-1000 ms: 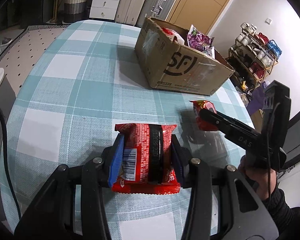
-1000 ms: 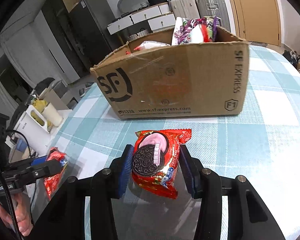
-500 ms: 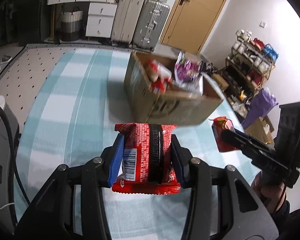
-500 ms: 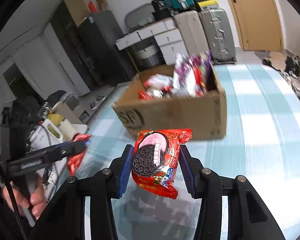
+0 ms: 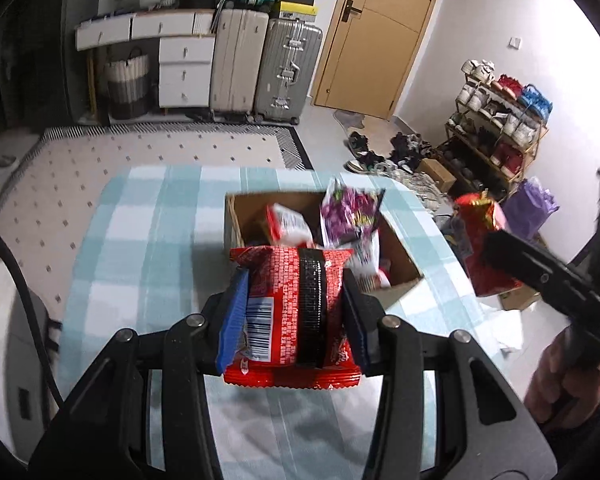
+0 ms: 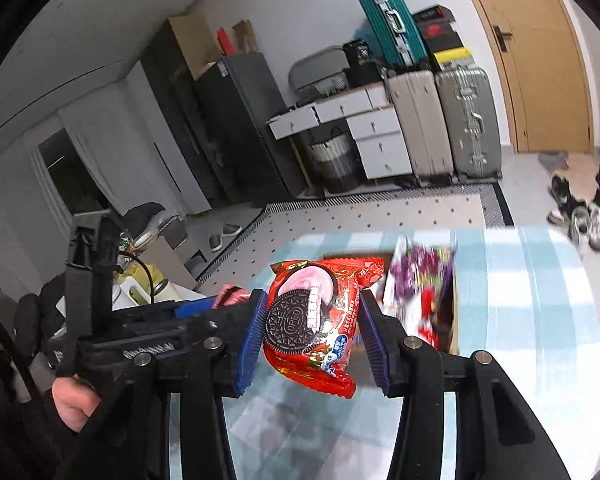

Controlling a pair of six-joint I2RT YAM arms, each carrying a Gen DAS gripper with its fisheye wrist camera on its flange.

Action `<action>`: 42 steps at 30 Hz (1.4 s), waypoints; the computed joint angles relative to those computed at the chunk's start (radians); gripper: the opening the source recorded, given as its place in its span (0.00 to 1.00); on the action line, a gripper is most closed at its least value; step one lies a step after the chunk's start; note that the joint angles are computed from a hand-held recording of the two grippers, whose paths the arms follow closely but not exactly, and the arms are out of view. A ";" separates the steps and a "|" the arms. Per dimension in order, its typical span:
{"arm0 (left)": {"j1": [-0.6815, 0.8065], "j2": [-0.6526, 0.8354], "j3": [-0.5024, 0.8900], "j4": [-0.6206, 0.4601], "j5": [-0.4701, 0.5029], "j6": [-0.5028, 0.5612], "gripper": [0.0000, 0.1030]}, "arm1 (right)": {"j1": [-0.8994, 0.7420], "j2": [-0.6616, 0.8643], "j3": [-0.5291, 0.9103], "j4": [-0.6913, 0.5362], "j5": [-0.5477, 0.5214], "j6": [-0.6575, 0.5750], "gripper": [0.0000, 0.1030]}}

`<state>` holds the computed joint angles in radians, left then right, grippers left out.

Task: Organize snacks
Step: 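Carry the chocolate pack and Oreo pack over the box with both tools, then lower both held packs into the box and open both tools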

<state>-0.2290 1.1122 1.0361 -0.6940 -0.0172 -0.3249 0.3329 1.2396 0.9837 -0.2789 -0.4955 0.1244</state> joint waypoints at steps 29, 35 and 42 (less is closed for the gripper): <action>0.048 0.541 0.529 -0.050 0.061 0.063 0.41 | 0.014 0.415 0.493 -0.123 0.095 -0.020 0.45; 0.063 0.617 0.527 -0.013 0.068 0.045 0.70 | -0.006 0.513 0.509 -0.092 0.099 -0.011 0.49; 0.077 0.565 0.444 0.048 0.025 0.042 0.76 | -0.038 0.486 0.448 -0.045 0.064 -0.017 0.50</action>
<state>-0.1519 1.6768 1.4804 -0.6461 0.0076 -0.2833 0.2951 1.7259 1.4319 -0.3235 -0.4312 0.1076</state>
